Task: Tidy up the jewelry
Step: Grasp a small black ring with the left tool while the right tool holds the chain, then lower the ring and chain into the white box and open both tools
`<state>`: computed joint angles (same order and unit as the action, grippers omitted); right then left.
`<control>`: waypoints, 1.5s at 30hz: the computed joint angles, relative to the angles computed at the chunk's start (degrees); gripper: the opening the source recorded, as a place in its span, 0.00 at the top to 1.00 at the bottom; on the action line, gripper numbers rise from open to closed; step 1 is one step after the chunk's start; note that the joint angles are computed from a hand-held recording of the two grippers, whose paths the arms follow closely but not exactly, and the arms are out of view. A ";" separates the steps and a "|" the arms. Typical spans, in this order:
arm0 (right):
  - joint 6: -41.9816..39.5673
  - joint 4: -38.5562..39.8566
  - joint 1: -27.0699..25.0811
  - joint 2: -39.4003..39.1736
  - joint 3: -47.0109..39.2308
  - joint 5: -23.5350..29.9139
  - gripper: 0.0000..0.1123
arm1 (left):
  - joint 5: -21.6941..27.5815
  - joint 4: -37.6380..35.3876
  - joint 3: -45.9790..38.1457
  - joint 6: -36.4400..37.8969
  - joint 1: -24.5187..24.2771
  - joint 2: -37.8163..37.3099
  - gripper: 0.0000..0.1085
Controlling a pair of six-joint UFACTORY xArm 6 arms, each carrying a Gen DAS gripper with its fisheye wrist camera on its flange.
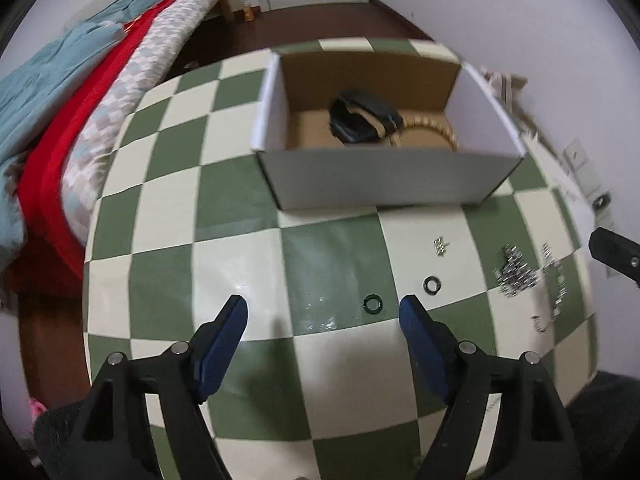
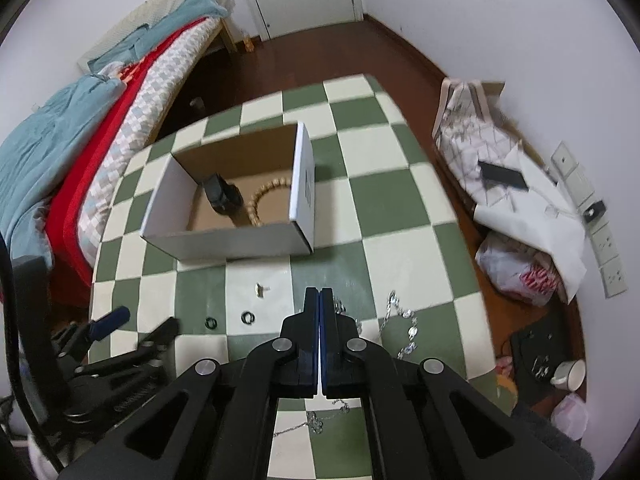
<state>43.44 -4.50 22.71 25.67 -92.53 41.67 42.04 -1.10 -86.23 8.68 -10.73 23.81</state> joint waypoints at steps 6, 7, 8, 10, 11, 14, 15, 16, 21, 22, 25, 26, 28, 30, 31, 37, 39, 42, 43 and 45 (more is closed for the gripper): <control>-2.40 11.19 -2.87 -1.63 8.10 -6.10 0.96 | 0.48 5.52 -1.28 -0.03 -2.77 3.45 0.35; -2.57 11.53 -3.12 -1.58 8.48 -6.10 0.90 | -1.53 4.94 0.10 0.26 -2.71 2.73 0.42; -2.78 11.61 -3.34 -1.48 8.70 -6.08 0.86 | -2.11 2.66 0.63 2.30 -2.66 2.38 0.61; -4.46 11.74 -3.44 -0.84 8.41 -6.25 0.67 | -1.51 0.84 0.72 3.19 -2.67 2.07 0.91; -5.58 11.57 -3.31 0.18 7.16 -5.69 0.65 | -2.20 1.60 1.38 3.13 -2.79 1.70 0.91; -7.95 10.59 -2.56 3.09 3.37 -3.94 0.58 | -2.86 1.81 2.39 2.95 -2.55 1.06 0.91; -8.96 10.01 -2.18 4.75 1.05 -2.31 0.57 | -2.66 1.91 2.41 2.70 -2.31 1.00 0.91; -9.87 9.67 -1.81 6.35 -1.25 -0.54 0.57 | -2.32 2.00 2.41 2.00 -2.08 0.91 0.91; -6.87 1.01 0.35 13.18 -10.97 9.00 0.73 | -1.43 1.42 2.71 -0.18 0.89 -0.11 0.91; -6.37 -0.49 0.65 13.44 -11.50 9.53 0.87 | -1.18 0.80 2.73 -0.03 1.41 -0.41 0.91; -5.45 -0.66 0.75 12.46 -10.35 8.62 0.93 | -0.82 -0.09 2.99 0.33 2.69 -1.61 0.91; -4.79 -1.01 0.81 11.40 -8.97 7.39 0.93 | -0.96 -0.22 3.34 0.45 2.99 -2.27 0.91; -3.31 -1.37 0.91 9.21 -6.47 5.21 0.93 | -1.09 -0.75 3.22 0.83 3.42 -3.18 0.91; -1.87 -1.34 0.96 6.53 -3.62 2.06 0.93 | -1.49 -1.20 3.10 1.02 3.45 -4.10 0.91; -1.39 -1.19 0.93 5.29 -2.54 0.89 0.93 | -1.50 -2.02 2.94 1.50 3.40 -4.69 0.91; -0.89 -2.37 0.87 0.75 -3.78 -1.85 0.93 | 0.63 -6.59 -5.13 3.85 2.83 -3.58 0.91; -1.79 -2.32 0.80 1.18 -6.85 -1.26 0.93 | 2.19 -7.30 -10.86 4.05 2.69 -0.96 0.91; -4.35 -1.43 0.57 4.34 -14.93 0.87 0.93 | 5.35 -7.88 -19.89 3.97 2.65 3.93 0.91; -5.53 -0.97 0.39 6.53 -19.20 2.42 0.93 | 6.60 -8.04 -23.47 3.79 2.67 6.06 0.91; -7.34 0.51 -0.15 11.00 -26.77 5.01 0.93 | 9.22 -7.25 -30.64 3.13 2.54 10.52 0.91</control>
<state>36.10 -3.99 22.57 36.67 -119.30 46.69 51.26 -8.35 -116.87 11.80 -8.19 34.33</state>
